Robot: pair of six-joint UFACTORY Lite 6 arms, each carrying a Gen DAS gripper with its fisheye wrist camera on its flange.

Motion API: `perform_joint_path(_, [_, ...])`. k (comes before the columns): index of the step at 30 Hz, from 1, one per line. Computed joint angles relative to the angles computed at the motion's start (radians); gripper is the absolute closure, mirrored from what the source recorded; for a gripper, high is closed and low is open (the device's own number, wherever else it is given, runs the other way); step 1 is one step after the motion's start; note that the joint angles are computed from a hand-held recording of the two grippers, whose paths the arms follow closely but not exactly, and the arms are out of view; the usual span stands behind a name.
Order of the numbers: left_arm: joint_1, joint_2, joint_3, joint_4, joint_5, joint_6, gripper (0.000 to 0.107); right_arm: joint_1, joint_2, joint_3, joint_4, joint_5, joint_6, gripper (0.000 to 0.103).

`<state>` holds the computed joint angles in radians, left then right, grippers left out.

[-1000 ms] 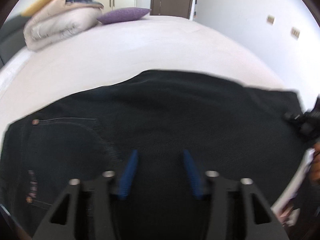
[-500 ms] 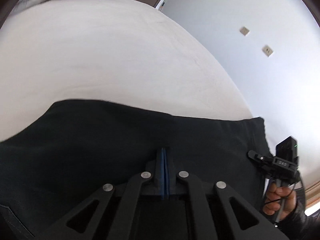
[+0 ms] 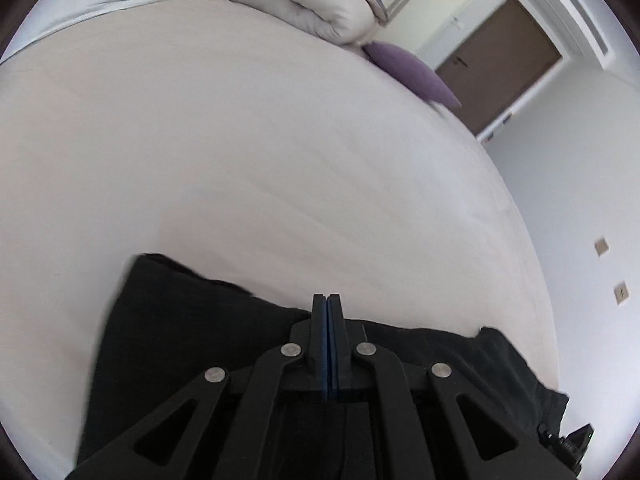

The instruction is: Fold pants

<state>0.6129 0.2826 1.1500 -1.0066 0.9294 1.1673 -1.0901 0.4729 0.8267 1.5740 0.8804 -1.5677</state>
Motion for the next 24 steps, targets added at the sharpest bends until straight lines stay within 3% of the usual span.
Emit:
perform_joint_path(3, [0.109,-0.187,-0.142,-0.066,0.208,0.1,0.107,0.004,-0.001,0.002,0.005,-0.002,0.001,0.103])
perform_joint_path(5, [0.127,-0.397,-0.345,-0.1,0.415,0.201,0.106,0.01,0.003,0.001,0.02,-0.004,-0.009,0.103])
perform_joint_path(7, [0.048,-0.606,-0.554,-0.109,0.496,0.228,0.1,0.024,-0.039,-0.038,0.027,-0.01,-0.004,0.103])
perform_joint_path(8, [-0.025,-0.687,-0.659,-0.12,0.474,0.211,0.099,0.017,-0.046,-0.035,0.016,-0.01,0.009,0.103])
perform_joint_path(10, [-0.188,-0.742,-0.797,-0.151,0.313,0.207,0.099,0.001,-0.042,-0.012,-0.024,0.002,0.044,0.103])
perform_joint_path(12, [-0.235,-0.631,-0.856,-0.187,0.18,0.226,0.103,-0.004,-0.034,0.0,-0.037,0.009,0.052,0.103])
perform_joint_path(14, [-0.148,-0.509,-0.839,-0.22,0.214,0.298,0.102,-0.033,-0.02,0.034,-0.079,0.025,0.073,0.103])
perform_joint_path(17, [-0.044,-0.495,-0.749,-0.136,0.219,0.274,0.102,-0.03,-0.024,0.038,-0.077,0.02,0.072,0.103])
perform_joint_path(20, [0.07,-0.275,-0.577,-0.144,0.256,0.263,0.102,-0.034,-0.029,0.032,-0.074,0.021,0.059,0.103])
perform_joint_path(24, [0.101,-0.173,-0.427,-0.128,0.202,0.236,0.102,-0.042,-0.024,0.045,-0.091,0.027,0.076,0.103])
